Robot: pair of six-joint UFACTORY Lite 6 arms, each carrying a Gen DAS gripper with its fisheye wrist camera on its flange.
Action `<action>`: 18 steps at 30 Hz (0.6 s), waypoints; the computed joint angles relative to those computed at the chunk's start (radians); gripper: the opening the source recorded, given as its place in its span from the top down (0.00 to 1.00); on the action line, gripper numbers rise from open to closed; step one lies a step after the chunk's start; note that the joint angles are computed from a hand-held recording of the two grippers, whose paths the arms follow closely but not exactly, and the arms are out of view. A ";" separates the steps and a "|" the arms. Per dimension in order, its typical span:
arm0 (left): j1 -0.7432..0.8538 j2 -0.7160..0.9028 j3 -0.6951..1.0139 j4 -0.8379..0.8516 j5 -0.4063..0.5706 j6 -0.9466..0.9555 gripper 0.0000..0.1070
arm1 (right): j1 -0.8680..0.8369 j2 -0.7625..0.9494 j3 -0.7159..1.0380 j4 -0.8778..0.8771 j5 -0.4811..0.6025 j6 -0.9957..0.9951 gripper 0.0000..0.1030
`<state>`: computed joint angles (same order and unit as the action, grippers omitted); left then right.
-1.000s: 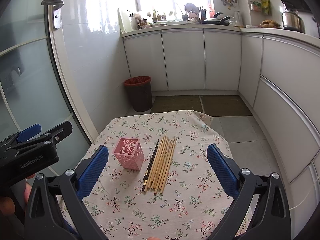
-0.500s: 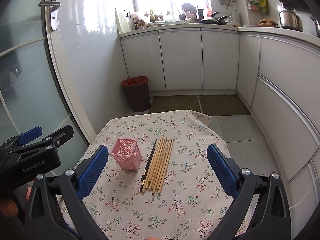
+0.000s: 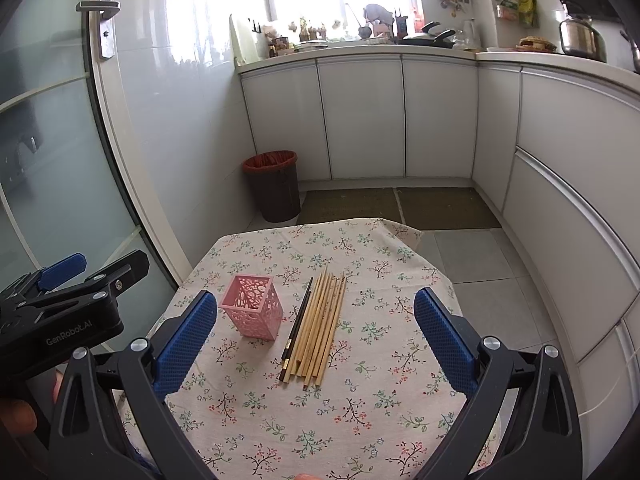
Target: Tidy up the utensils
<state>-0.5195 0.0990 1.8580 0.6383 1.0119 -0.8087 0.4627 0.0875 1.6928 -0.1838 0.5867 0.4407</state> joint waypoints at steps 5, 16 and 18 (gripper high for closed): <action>0.003 0.001 -0.006 -0.006 -0.005 0.001 0.11 | 0.004 0.002 0.004 -0.003 0.007 0.004 0.07; 0.006 0.003 -0.007 -0.014 -0.012 0.006 0.11 | 0.006 0.014 0.020 -0.002 0.014 0.005 0.07; 0.005 0.003 -0.007 -0.012 -0.011 0.003 0.11 | 0.006 0.015 0.021 -0.002 0.013 0.005 0.07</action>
<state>-0.5145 0.1020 1.8506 0.6265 1.0005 -0.8054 0.4687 0.1026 1.7135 -0.1857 0.6000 0.4461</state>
